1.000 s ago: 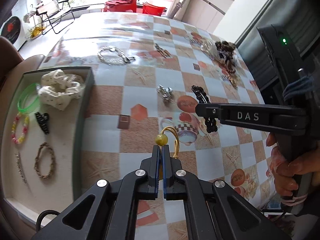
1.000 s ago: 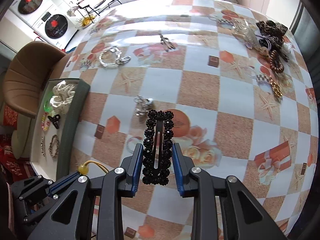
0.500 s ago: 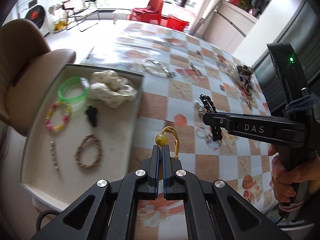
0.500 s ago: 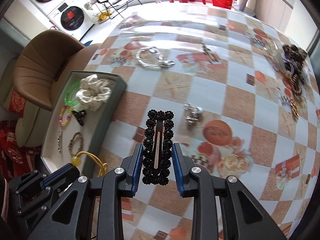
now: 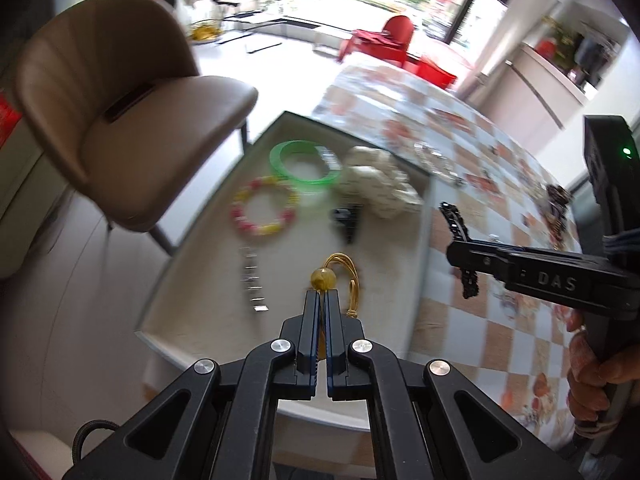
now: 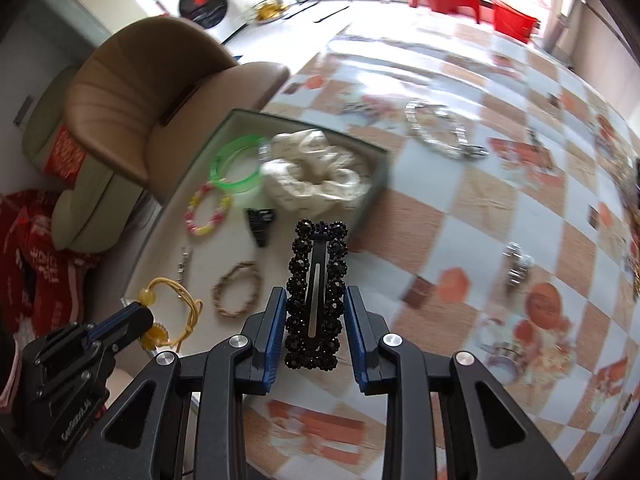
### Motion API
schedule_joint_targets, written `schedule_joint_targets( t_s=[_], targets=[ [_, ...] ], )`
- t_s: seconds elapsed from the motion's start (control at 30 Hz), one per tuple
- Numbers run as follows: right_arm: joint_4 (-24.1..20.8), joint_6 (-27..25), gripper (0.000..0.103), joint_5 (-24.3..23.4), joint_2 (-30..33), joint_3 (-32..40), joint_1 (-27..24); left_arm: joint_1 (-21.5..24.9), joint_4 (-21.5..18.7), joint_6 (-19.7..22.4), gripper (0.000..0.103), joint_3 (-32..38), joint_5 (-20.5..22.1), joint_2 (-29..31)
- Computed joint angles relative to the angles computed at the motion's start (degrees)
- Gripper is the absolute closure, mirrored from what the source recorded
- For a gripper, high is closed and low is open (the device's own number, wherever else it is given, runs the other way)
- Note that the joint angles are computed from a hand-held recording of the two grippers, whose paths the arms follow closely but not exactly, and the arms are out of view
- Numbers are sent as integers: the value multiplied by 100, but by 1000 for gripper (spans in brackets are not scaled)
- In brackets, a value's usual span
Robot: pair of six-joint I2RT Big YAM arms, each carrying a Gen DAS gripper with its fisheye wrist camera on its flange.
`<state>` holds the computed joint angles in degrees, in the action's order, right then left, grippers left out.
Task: Organize jewelry
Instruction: 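Carry the beaded clip and yellow hair tie over the grey tray, then open the right gripper to drop the beaded clip while the left releases the hair tie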
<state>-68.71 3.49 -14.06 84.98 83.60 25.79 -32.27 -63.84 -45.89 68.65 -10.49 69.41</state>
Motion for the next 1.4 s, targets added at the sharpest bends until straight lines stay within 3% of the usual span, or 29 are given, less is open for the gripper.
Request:
schedule_joint_targets(
  t_s=[0.4,0.83,1.17,1.23,1.33,1.4],
  targets=[
    [71,72,72,9,695,481,751,745,63,-173,98,-784,91,-228],
    [-78,93,72,331,1353,850,1105,730,-39,-254,97,-851,173,35],
    [-50,200,70,437,1494,846,1183,738,-258,-232,97,-729,159,214],
    [-99,201,68,370,1525,904,1172,729,-277,-223,97,-712,156,233],
    [-126,193,49,335,1491,902,1114,717,-314,-190,97,-663,126,262],
    [-69,242,47,233,1441,877,1070,706,-360,-179,97,-624,80,275]
  ],
)
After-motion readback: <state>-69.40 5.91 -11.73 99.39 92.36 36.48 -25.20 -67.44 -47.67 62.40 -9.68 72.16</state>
